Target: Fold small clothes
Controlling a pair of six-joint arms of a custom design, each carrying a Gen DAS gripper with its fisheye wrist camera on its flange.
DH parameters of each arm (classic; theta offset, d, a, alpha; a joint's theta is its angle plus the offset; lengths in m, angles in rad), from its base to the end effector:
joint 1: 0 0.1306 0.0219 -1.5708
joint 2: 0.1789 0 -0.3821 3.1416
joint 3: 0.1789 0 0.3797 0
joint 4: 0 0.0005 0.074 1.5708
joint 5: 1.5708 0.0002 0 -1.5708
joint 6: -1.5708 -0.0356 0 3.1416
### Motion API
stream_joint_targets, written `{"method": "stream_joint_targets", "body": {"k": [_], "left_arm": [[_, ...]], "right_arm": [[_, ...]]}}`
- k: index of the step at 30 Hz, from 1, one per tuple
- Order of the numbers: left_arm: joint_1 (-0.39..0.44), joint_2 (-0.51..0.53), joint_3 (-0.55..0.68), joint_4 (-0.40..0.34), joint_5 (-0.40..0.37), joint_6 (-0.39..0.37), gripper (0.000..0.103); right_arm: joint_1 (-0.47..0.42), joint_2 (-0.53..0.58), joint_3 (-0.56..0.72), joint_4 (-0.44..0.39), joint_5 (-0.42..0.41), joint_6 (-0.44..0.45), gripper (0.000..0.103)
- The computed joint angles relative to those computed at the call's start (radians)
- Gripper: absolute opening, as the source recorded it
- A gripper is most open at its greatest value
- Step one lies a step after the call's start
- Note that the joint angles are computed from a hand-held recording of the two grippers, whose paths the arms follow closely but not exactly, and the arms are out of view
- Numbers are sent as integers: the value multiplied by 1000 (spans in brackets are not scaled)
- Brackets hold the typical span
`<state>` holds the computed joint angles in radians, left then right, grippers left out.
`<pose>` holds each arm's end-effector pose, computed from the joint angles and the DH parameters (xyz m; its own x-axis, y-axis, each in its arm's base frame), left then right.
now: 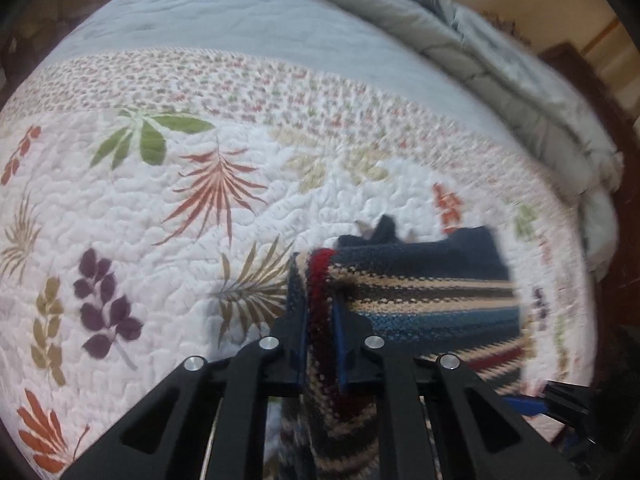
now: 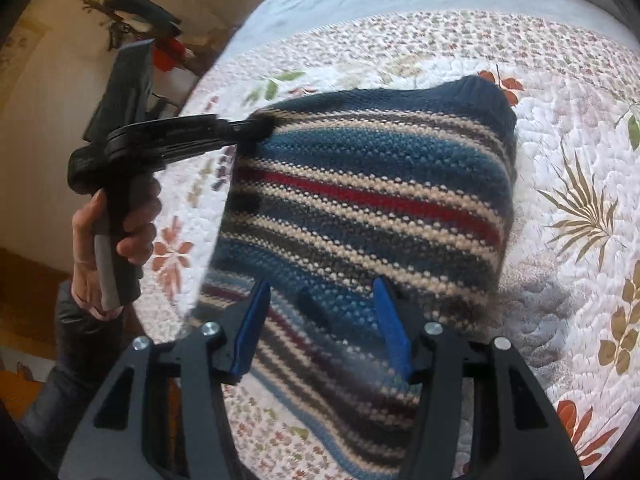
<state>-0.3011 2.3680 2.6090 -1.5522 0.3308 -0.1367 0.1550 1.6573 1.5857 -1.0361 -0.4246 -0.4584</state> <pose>0.6979 -0.2294 0.3312 -0.8653 0.4037 -0.2971 0.4825 0.8312 -0.2760 0.5395 0.0986 0.3768 -0.9354 0.2620 -0.2375 0.1020 0.8430 0.5282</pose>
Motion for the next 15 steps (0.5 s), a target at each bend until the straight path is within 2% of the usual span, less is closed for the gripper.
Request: {"method": "stream_joint_targets", "body": {"k": [3,6,8,10,11,15], "left_arm": [[-18,1,-55,41,-57,5,12],[-5,-30,-90,50,-25,-9,17],[13,-68,-124,43,-9,-22,32],[32,-145,-231,83,-6,-32,38],[38,-173,-269,95,-7,-37,38],[83,-364,-550,178,35,-87,38]], "right_arm": [[4,20,9,-1,2,-8,52],[3,27,17,-8,-9,-16,52],[5,28,20,-4,-14,-13,55],[4,16,3,21,-26,-20,56],[-1,11,-3,28,-31,-19,56],[-12,-23,-47,81,-54,-53,56]]}}
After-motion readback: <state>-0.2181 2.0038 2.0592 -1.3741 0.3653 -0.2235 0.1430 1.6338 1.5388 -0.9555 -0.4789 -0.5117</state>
